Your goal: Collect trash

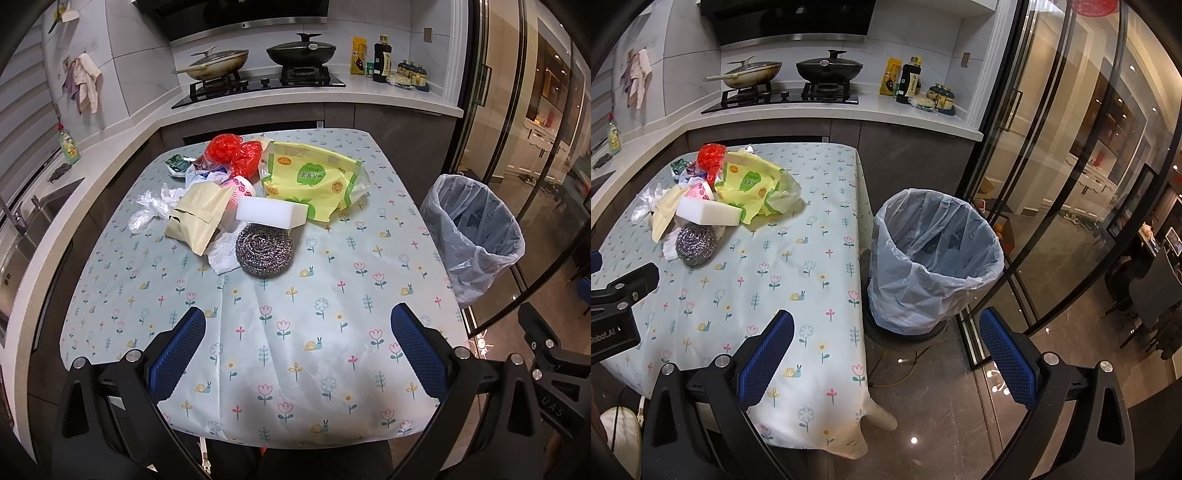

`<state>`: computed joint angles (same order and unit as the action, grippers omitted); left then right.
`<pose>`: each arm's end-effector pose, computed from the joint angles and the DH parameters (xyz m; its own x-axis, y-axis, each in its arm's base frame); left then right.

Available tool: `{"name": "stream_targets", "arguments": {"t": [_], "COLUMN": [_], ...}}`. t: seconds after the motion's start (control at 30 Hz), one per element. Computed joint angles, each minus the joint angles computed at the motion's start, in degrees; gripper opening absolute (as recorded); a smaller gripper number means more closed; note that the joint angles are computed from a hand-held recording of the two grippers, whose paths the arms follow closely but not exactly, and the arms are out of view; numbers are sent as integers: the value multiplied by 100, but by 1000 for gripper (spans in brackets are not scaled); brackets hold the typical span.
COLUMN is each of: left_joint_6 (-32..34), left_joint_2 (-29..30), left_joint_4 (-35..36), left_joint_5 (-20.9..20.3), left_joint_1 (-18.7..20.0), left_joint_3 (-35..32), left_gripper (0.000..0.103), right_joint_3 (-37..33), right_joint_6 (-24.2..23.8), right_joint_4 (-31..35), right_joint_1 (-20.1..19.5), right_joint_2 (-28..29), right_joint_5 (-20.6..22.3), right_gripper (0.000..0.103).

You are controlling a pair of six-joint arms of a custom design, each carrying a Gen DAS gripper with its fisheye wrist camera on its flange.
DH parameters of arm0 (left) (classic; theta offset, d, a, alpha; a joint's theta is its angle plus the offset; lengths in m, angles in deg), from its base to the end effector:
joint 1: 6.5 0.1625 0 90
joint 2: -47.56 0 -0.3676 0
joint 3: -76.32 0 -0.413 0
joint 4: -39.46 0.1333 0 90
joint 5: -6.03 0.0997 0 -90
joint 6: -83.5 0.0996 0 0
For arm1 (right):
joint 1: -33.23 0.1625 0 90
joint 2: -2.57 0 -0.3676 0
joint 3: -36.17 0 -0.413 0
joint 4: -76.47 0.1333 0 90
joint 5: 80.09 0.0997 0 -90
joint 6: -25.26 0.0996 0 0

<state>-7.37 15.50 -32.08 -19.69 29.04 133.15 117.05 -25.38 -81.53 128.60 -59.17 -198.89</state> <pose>-0.4640 -0.6056 0.0848 -0.5966 -0.4343 -0.6749 0.2408 0.7053 -0.6667 0.1500 -0.6845 0.3685 -0.5272 -0.3294 0.7833 -0.7399 0.6313 -0.2326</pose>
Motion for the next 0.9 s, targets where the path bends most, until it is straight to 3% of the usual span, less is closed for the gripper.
{"name": "stream_targets", "arguments": {"t": [0.57,0.73,0.9], "left_joint_6": [-480,-344,225], "left_joint_2": [-1105,-1470,-1832], "left_joint_4": [-545,-973,-1771], "left_joint_5": [-26,-66,-151], "left_joint_1": [355,542,814], "left_joint_3": [1111,1490,1885], "left_gripper": [96,96,96], "right_joint_3": [-373,-711,-1127], "right_joint_6": [573,764,929], "right_joint_4": [288,398,352], "right_joint_1": [153,244,325], "right_joint_2": [464,839,1320], "right_joint_5": [117,269,522], "right_gripper": [96,96,96]}}
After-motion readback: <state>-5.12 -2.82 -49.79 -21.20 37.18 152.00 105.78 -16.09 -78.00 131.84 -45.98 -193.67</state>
